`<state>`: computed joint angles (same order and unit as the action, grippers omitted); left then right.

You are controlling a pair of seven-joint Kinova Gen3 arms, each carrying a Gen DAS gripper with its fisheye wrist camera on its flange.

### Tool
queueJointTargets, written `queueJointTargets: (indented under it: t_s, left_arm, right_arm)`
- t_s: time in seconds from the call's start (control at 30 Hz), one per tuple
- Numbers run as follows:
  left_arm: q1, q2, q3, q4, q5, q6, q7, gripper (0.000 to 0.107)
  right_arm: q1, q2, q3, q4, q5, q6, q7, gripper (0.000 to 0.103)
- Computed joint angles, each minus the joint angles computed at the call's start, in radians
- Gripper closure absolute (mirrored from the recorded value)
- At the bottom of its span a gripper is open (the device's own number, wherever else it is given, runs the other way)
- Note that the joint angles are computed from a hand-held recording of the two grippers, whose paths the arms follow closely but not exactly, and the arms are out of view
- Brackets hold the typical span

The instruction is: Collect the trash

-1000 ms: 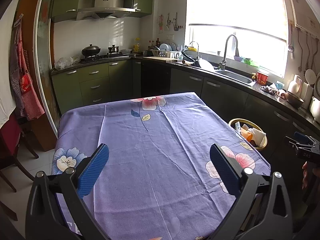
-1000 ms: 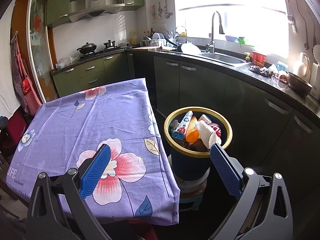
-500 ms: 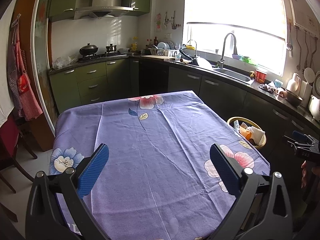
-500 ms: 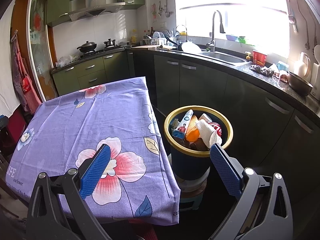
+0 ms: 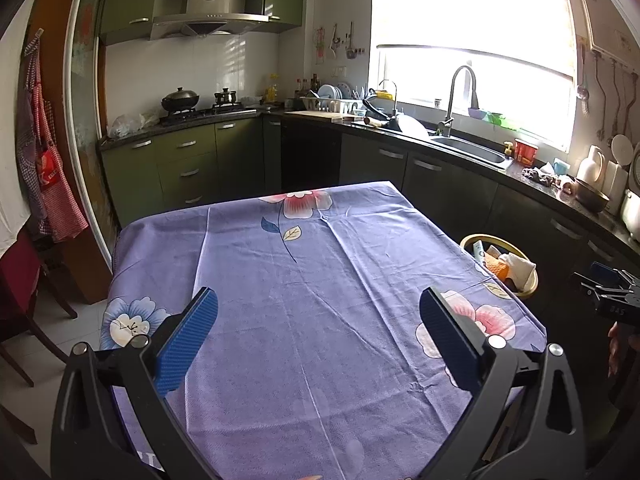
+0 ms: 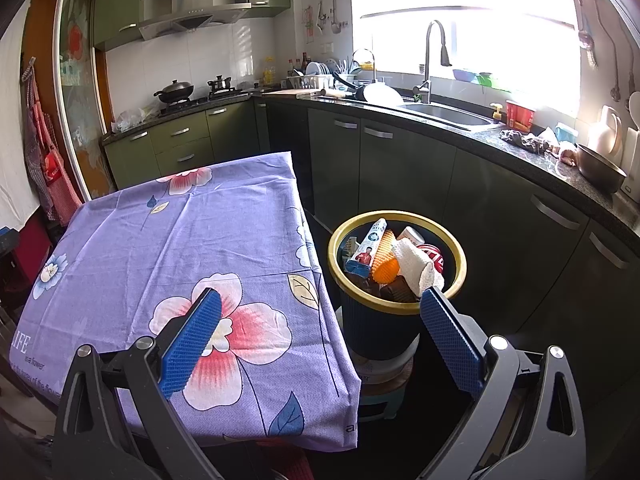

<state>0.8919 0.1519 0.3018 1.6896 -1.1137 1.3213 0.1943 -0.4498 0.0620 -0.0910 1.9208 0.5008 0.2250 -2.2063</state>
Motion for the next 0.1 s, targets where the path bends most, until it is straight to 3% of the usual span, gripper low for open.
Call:
queueJointTargets:
  t_s: [0.1]
  left_arm:
    - [-0.021,-0.011,-0.008,0.014,0.012,-0.028,-0.006,0.011]
  right_arm:
    - [-0.001,0.013,-0.002,-0.012,-0.009,0.005,0.016,0.005]
